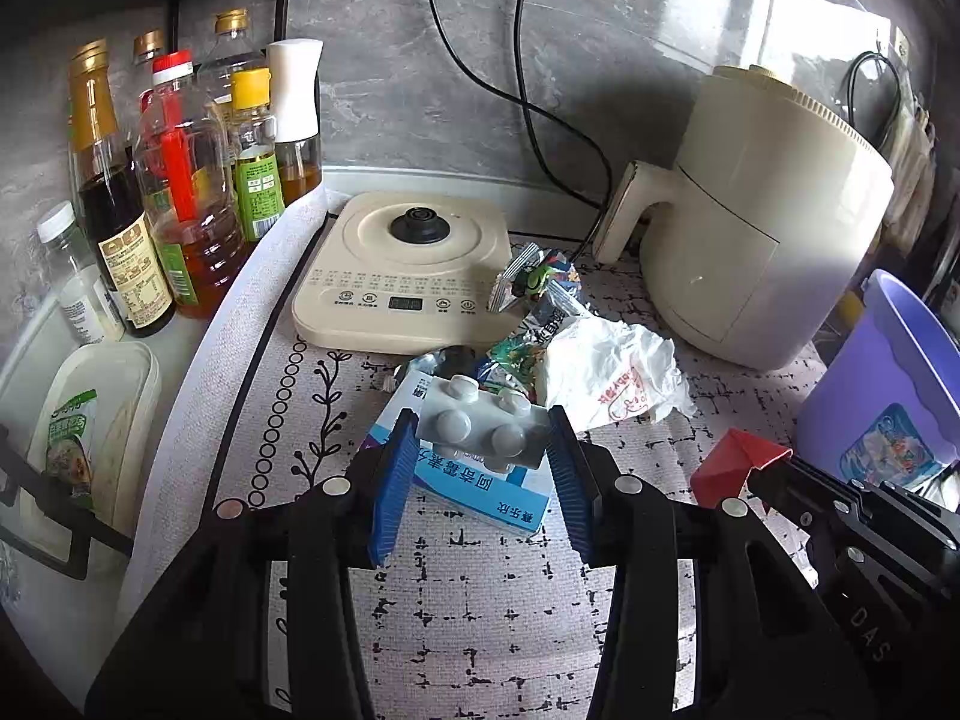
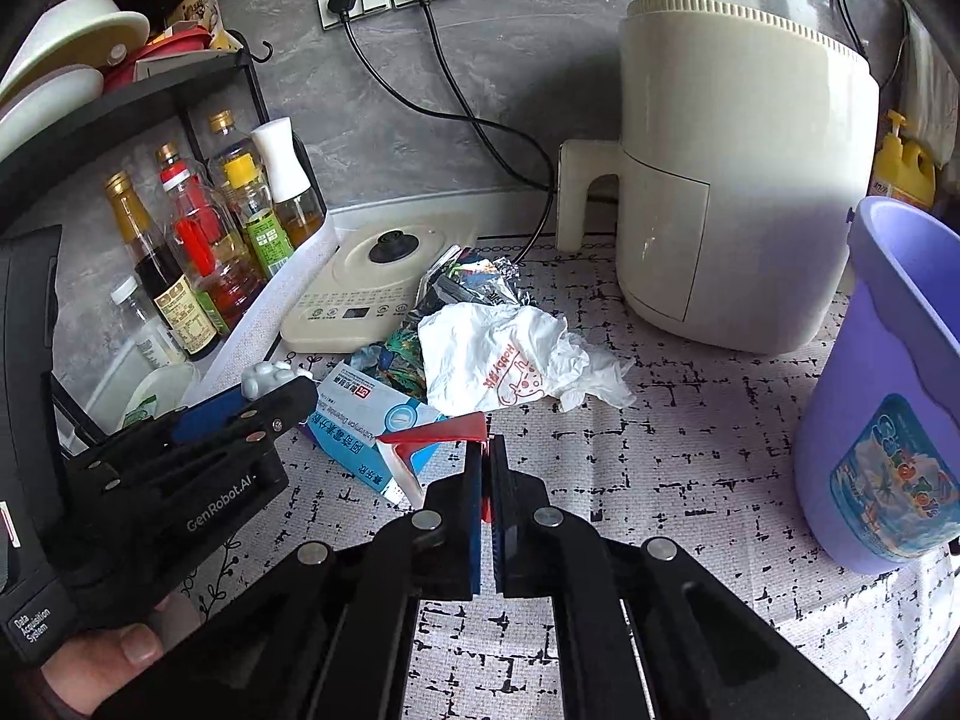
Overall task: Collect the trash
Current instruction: 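Lift both held items and carry them over the lavender bucket, then open the right tool to drop the red paper while the left tool releases the blister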
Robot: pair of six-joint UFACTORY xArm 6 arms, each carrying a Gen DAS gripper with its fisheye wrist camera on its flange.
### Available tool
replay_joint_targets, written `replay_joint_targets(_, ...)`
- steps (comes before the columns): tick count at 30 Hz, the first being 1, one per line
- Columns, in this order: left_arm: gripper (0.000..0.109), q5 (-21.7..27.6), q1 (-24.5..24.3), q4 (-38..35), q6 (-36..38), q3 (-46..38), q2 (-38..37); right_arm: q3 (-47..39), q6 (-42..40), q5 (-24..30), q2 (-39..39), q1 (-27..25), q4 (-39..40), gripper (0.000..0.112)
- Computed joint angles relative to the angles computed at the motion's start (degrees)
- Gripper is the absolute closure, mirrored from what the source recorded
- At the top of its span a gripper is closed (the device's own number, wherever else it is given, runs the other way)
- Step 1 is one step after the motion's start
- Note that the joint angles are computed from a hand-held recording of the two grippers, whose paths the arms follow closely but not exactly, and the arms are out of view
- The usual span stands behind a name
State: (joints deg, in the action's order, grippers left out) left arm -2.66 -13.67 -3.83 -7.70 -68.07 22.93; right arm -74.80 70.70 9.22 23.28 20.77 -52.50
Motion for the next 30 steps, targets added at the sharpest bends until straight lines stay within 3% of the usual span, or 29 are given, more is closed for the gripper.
replay_joint_targets(8,0.065,0.25,-6.28,-26.97,25.72,-2.94,-1.57,4.04,13.25,3.91,-7.97,-1.68,-12.92,0.109)
replay_joint_targets(14,0.065,1.06,-9.25,-38.01,37.33,-6.46,-2.00,7.05,18.95,6.50,-13.44,-2.52,-18.39,0.109)
replay_joint_targets(22,0.065,2.67,-12.38,-45.45,46.21,-10.80,-1.56,10.41,24.31,10.19,-19.69,-3.92,-23.27,0.109)
replay_joint_targets(30,0.065,4.81,-14.66,-48.21,50.65,-15.58,0.42,13.27,28.45,13.24,-23.82,-6.04,-26.12,0.108)
